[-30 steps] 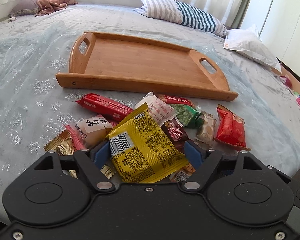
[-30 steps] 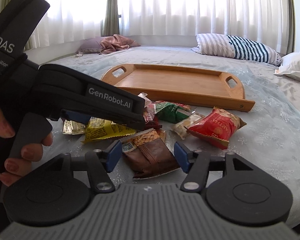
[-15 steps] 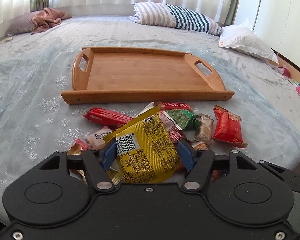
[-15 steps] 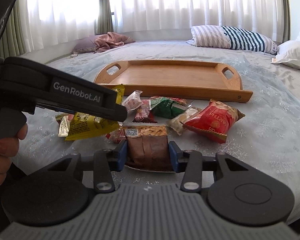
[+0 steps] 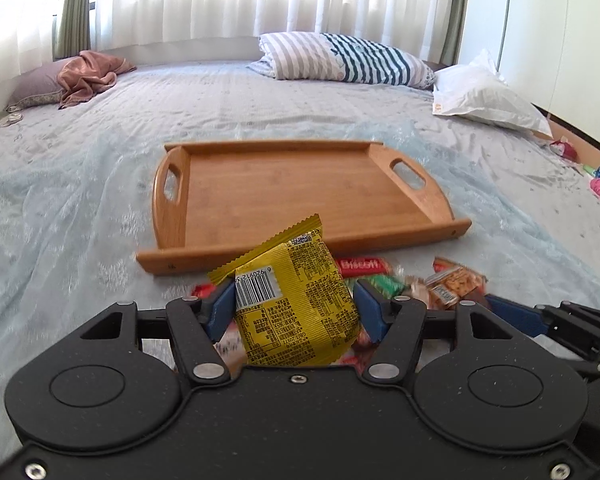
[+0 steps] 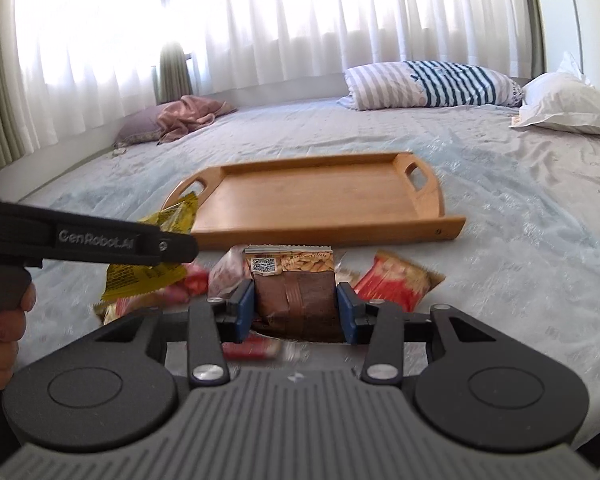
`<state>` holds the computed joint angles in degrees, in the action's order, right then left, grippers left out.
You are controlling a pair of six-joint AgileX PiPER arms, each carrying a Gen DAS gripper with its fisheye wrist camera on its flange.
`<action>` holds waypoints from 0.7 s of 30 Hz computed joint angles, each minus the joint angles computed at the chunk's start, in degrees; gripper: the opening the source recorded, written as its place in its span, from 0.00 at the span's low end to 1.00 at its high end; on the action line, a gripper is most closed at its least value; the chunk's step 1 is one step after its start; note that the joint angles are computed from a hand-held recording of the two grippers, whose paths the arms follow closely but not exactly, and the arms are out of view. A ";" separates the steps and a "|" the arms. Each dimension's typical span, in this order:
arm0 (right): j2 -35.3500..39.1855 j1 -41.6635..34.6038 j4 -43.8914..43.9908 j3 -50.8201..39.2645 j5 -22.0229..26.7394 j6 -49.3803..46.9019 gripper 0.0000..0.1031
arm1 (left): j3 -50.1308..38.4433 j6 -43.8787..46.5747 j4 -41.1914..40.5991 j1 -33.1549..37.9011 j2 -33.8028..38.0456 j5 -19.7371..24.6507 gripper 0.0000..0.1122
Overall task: Organize snacks
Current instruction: 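Carry both packs onto the wooden tray and open both tools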
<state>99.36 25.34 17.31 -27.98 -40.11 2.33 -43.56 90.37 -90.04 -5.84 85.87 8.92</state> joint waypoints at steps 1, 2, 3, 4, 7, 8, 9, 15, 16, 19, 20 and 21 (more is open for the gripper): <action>-0.54 -0.98 -0.43 -0.62 0.73 0.02 0.46 | -1.30 -3.82 3.99 0.51 0.48 0.83 0.54; -1.09 -2.33 -1.33 -1.51 1.76 0.28 0.46 | -3.15 -8.59 8.84 0.92 1.20 1.61 0.54; -1.38 -3.51 -2.05 -2.49 2.65 0.47 0.46 | -4.99 -12.84 13.14 1.20 1.92 2.25 0.54; -1.57 -4.50 -2.55 -3.52 3.58 0.50 0.46 | -7.06 -16.78 17.12 1.35 2.81 2.80 0.54; -1.68 -8.30 -6.35 -7.76 7.59 2.23 0.46 | -13.80 -27.67 28.18 1.39 6.08 4.18 0.54; -1.39 -9.73 -8.77 -9.67 9.28 3.85 0.46 | -16.01 -31.36 31.88 1.37 7.24 4.86 0.54; -0.98 -11.05 -11.27 -11.51 10.76 5.56 0.46 | -19.04 -32.76 33.50 1.78 9.04 6.75 0.54; 5.32 -15.88 -19.83 -25.91 20.11 12.26 0.46 | -35.14 -44.38 45.68 1.13 19.35 12.72 0.54; 6.90 -16.51 -21.42 -28.55 21.30 13.55 0.46 | -38.41 -48.26 49.50 0.60 21.40 13.41 0.54; 11.95 -17.99 -26.44 -37.57 26.72 17.48 0.46 | -48.72 -57.52 58.20 -0.21 27.85 17.06 0.54; 13.93 -18.37 -29.92 -41.05 29.07 20.39 0.46 | -52.51 -59.91 60.37 -0.35 30.26 18.65 0.54; 15.67 -18.74 -33.45 -43.83 30.35 23.41 0.46 | -55.52 -61.51 61.79 -0.43 32.16 19.91 0.54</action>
